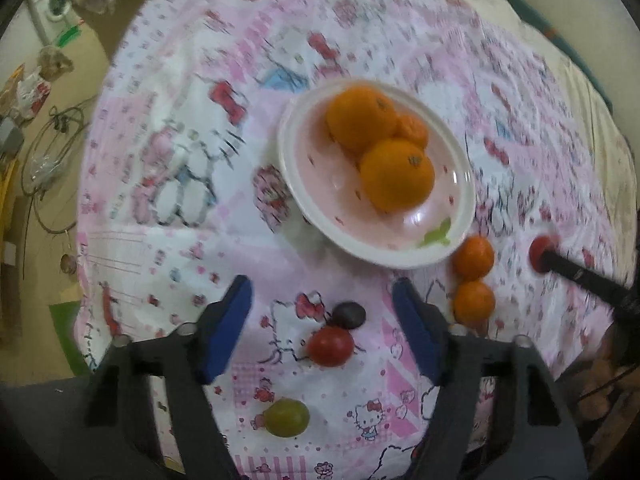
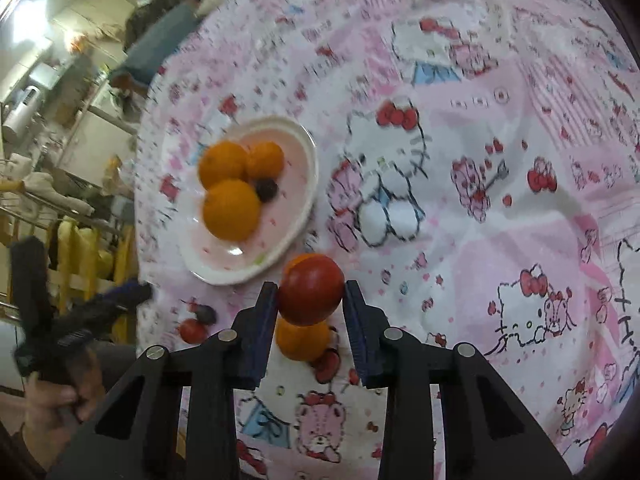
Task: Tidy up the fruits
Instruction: 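Reach for and grasp a red cherry tomato with the right tool, then grasp a small dark plum with the left tool while the right tool lifts the tomato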
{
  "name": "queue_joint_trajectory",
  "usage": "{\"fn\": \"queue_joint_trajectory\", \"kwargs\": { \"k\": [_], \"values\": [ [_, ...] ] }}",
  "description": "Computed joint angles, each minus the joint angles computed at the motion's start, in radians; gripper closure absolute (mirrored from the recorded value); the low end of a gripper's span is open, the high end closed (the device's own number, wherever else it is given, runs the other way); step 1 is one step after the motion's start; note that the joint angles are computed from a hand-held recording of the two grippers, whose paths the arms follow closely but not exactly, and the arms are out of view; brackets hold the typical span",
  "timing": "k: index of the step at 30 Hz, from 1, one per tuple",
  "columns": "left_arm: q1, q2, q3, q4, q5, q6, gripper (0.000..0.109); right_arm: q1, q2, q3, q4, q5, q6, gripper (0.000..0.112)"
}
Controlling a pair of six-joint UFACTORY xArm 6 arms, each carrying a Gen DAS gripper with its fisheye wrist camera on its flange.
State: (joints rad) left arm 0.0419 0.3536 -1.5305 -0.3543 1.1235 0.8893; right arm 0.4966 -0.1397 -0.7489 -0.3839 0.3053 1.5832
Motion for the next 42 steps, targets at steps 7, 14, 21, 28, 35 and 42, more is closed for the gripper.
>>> {"fn": "queue_joint_trajectory", "kwargs": {
  "k": [7, 14, 21, 28, 35, 42],
  "values": [
    [-0.066, -0.019, 0.098, 0.125, -0.038, 0.023, 0.07, -0.007, 0.021, -0.025, -0.007, -0.021, 0.012, 0.077],
    [-0.099, -0.053, 0.196, 0.198, -0.138, 0.033, 0.087, -0.005, 0.017, -0.018, 0.013, -0.026, -0.009, 0.077],
    [-0.084, -0.105, 0.224, 0.11, -0.139, 0.096, 0.088, -0.003, 0.027, -0.026, 0.022, -0.02, -0.024, 0.077],
    [-0.035, -0.053, 0.114, 0.045, -0.047, 0.103, 0.088, 0.006, 0.02, -0.039, 0.01, 0.009, -0.024, 0.077],
    [-0.01, -0.084, 0.115, -0.045, -0.069, 0.143, 0.088, 0.016, 0.008, -0.055, -0.027, 0.048, 0.004, 0.077],
    [0.004, -0.05, 0.014, -0.136, -0.029, 0.131, 0.088, -0.005, -0.006, -0.046, -0.105, 0.025, 0.074, 0.077]
  ]
}}
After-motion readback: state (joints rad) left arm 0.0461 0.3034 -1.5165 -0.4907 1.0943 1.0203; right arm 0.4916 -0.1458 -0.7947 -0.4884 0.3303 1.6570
